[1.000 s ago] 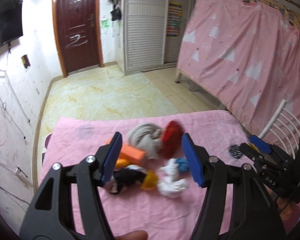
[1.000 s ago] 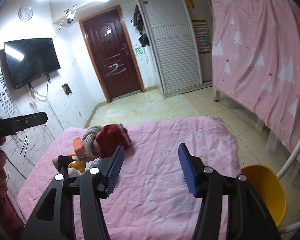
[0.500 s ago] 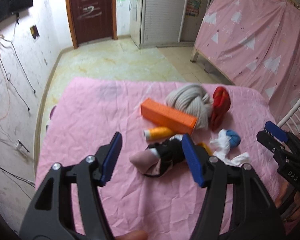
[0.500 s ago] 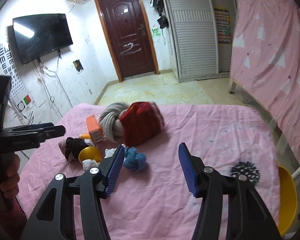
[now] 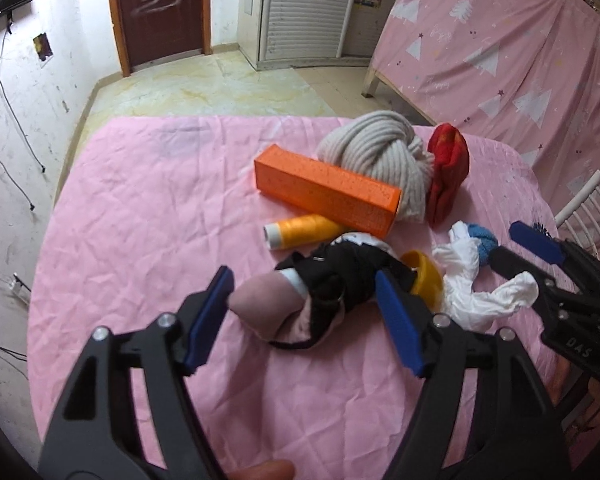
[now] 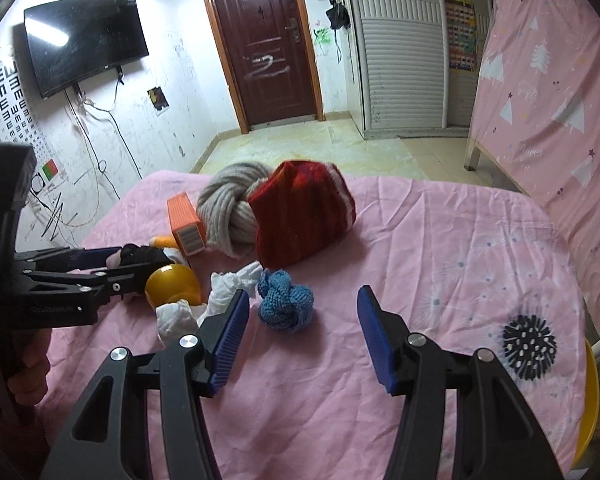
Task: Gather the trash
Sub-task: 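Move both tools back over the remaining items on the bed, then close the left tool on the black and pink cloth while the right tool grasps the blue rope toy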
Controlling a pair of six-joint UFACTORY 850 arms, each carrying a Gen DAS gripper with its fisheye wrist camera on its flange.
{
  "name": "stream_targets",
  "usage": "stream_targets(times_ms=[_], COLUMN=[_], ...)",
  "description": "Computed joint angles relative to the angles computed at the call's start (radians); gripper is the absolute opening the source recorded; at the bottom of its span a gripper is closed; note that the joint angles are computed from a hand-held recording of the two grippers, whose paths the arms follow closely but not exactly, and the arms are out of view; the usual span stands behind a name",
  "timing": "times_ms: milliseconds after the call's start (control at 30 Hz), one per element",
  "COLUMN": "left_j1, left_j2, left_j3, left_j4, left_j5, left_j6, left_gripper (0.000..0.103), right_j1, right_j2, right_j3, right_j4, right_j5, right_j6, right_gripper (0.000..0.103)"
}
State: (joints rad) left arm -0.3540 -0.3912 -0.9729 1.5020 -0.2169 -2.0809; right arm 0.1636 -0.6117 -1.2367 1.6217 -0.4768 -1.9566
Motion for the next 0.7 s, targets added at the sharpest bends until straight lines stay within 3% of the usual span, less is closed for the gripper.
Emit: stream_targets(times_ms=[233,433,500,533,700], left_j1=[-0.024,-0.035,-0.042,-0.042,-0.05], left_j2=[0.018,0.038,0.046,0.052,0.079], left_j3=[0.026,0.038,0.041,0.044,0.06], left_j4=[0.155,0.211,0.195,0.191,0.16], left_j5=[-0.03,-0.041,-0.056,-0.057,-0.087], left_j6=[-0.138,-0.207,-0.198,-0.196,-0.188], left_gripper=[0.049,0.046,0.046,0.046,0.046], right_j1=[0.016,0.018,0.018,0.017,0.008], right_j2=[-0.033,-0.058,-0.063,-0.064,-0.043], right_j3=[-0.037,-0.073,-0.081,-0.082,-0.055], right_j4=[-0.089,-0.178,-0.198,-0.2,-0.11], right_j5=[0.02,0.001,-0.001,-0.005,-0.004], right_j6=[0.083,0.158,0.174,0.176,0.095], right_gripper=[0.05,0.05,0.042,0.026,0.024])
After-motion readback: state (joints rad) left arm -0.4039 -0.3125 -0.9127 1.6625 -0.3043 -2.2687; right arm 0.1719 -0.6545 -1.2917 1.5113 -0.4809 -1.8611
